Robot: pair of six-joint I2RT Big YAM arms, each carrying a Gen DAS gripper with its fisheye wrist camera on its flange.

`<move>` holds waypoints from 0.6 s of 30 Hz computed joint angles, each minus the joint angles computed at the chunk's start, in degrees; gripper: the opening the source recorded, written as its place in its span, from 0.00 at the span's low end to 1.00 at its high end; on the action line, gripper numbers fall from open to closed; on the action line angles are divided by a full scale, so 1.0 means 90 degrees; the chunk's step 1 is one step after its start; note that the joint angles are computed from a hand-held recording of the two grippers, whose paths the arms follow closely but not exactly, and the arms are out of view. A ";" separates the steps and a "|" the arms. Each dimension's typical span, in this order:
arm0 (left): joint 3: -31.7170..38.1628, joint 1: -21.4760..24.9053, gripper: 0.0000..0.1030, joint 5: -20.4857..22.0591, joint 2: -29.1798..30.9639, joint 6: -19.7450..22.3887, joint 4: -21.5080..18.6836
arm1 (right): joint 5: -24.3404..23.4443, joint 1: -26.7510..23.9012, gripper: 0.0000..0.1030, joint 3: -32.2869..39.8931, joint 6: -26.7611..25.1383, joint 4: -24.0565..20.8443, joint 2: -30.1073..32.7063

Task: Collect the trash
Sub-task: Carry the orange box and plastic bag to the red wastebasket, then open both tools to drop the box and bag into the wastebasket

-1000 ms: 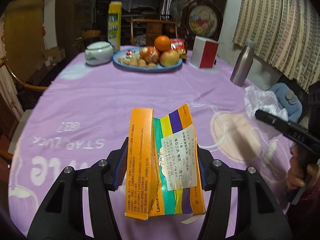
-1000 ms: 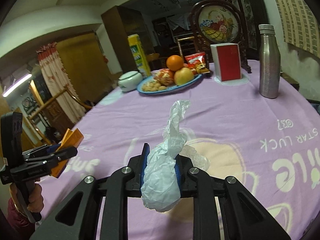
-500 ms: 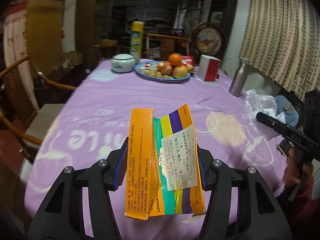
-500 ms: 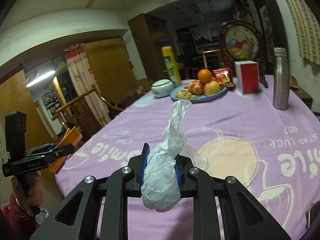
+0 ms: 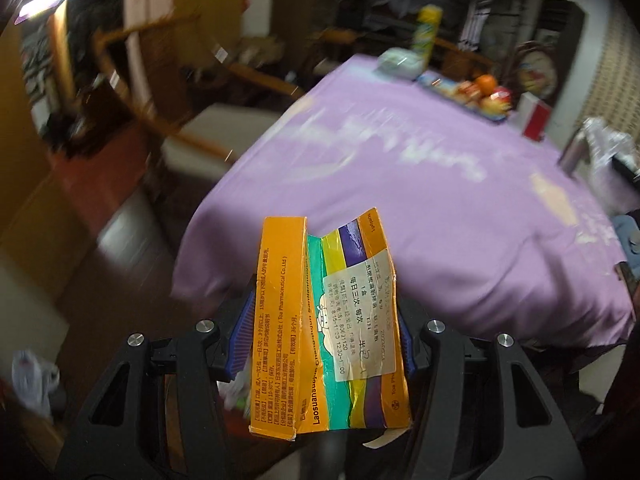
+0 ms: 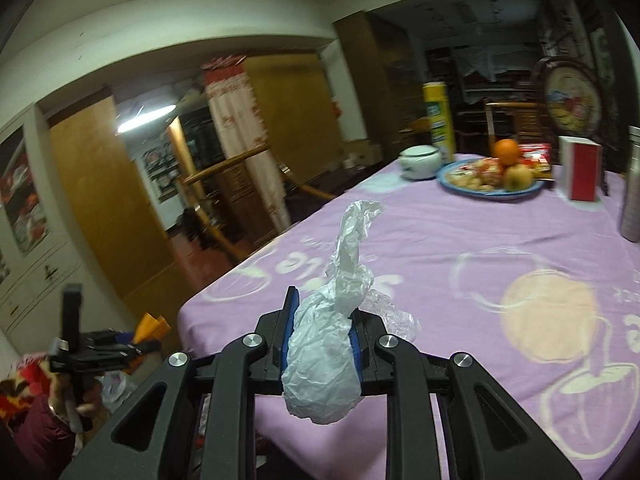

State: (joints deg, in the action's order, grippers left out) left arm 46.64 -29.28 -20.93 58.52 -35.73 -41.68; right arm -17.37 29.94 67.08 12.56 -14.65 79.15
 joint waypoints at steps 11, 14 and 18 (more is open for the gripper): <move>-0.1011 0.0846 0.90 0.0741 -0.0146 -0.0054 0.0430 | 0.0158 0.1268 0.22 0.0971 -0.0515 -0.1006 0.0774; -0.1080 0.0960 0.92 0.0256 -0.0394 -0.0055 0.0413 | 0.0091 0.1571 0.22 0.1271 -0.0643 -0.1345 0.0994; -0.1178 0.1058 0.93 -0.0510 -0.0734 -0.0181 0.0174 | -0.0060 0.1983 0.22 0.1691 -0.0921 -0.1845 0.1358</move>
State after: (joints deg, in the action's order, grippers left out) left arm 36.03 -19.76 -25.52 51.91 -37.36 -40.11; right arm -17.91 47.79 82.30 4.27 -31.26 91.37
